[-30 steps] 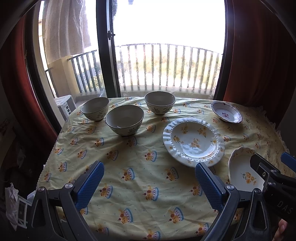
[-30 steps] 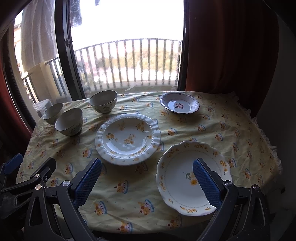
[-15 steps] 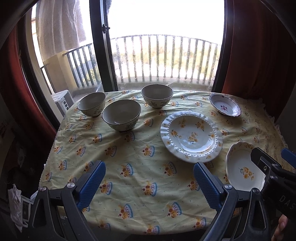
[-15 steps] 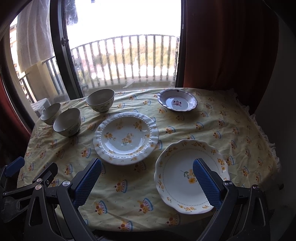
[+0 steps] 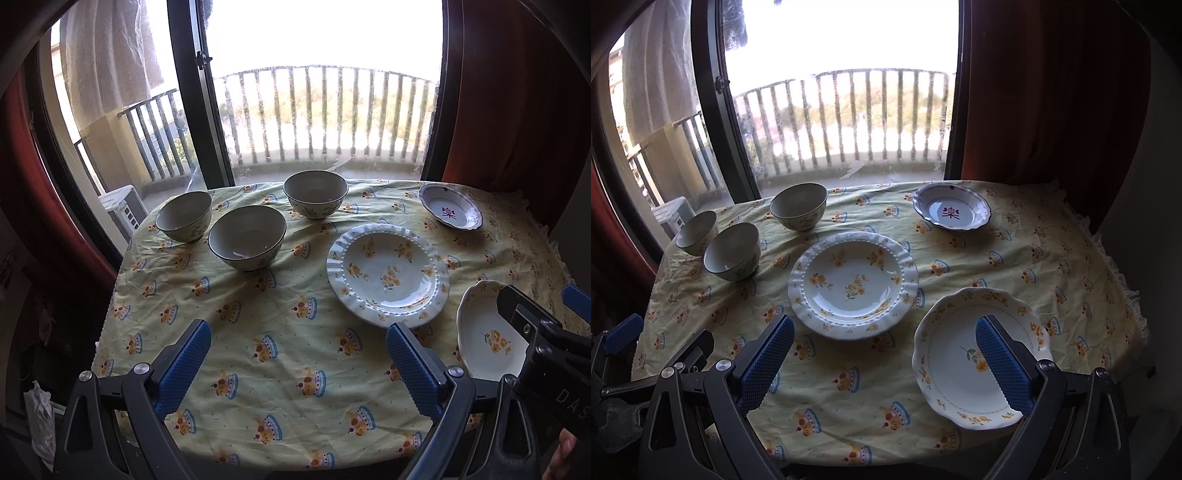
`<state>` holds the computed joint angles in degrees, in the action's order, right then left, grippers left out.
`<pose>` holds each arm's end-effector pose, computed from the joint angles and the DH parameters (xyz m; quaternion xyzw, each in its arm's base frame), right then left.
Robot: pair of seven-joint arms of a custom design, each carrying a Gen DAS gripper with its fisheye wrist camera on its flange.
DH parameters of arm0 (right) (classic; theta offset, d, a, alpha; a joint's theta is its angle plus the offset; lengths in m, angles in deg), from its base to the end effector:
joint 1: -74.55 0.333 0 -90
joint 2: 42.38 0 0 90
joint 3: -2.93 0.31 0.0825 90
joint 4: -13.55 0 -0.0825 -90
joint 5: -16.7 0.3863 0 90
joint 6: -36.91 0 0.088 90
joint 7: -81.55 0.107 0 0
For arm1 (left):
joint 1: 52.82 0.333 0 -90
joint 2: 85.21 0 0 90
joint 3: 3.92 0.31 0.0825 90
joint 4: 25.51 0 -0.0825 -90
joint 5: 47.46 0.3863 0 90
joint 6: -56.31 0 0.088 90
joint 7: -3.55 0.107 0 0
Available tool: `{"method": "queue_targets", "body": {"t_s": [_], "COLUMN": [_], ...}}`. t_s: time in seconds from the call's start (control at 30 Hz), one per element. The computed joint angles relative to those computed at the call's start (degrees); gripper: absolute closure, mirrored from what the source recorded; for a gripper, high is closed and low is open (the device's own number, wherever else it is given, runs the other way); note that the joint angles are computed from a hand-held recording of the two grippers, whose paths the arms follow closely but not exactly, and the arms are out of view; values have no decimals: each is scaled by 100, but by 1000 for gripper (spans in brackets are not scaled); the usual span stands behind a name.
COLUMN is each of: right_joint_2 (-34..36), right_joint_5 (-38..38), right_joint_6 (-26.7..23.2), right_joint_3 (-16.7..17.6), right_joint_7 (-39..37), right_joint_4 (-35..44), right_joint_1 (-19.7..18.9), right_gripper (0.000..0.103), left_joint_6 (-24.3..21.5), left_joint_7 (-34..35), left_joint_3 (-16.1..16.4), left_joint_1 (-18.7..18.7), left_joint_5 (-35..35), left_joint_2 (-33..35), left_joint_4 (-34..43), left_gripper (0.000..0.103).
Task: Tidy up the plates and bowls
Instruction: 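Reach both grippers to the large scalloped flower plate and grip its rim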
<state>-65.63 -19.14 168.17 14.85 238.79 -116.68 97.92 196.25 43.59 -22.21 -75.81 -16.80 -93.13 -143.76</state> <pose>0.3887 0.2717 0.5558 -0.5788 0.7316 -0.2852 0.2200 0.4171 -0.3750 0.5412 -0.6023 0.7240 -0.2421 0.2335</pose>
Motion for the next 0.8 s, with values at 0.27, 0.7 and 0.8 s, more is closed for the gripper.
{"method": "queue_targets", "body": {"t_s": [0.27,0.7,0.8], "right_joint_2": [-8,-643,-813], "right_joint_5": [100,455,531], "right_joint_6": [-225,296,472], "right_joint_3": [-28,-600,-792], "right_joint_7": [103,-662,-1068], "right_joint_4": [78,-792,-1015], "right_joint_1": [-8,-274,-416], "right_gripper": [4,4,5], "left_joint_6": [190,-555,-888], "left_joint_7": [427,-110,-323], "left_joint_3": [38,-212,-216], "left_joint_1": [-34,-512,-743], "left_joint_5": [-362,-218,-87], "left_joint_2": [182,1432,1852], "left_joint_4": [147,1509,2022], "left_gripper": [7,8,10]}}
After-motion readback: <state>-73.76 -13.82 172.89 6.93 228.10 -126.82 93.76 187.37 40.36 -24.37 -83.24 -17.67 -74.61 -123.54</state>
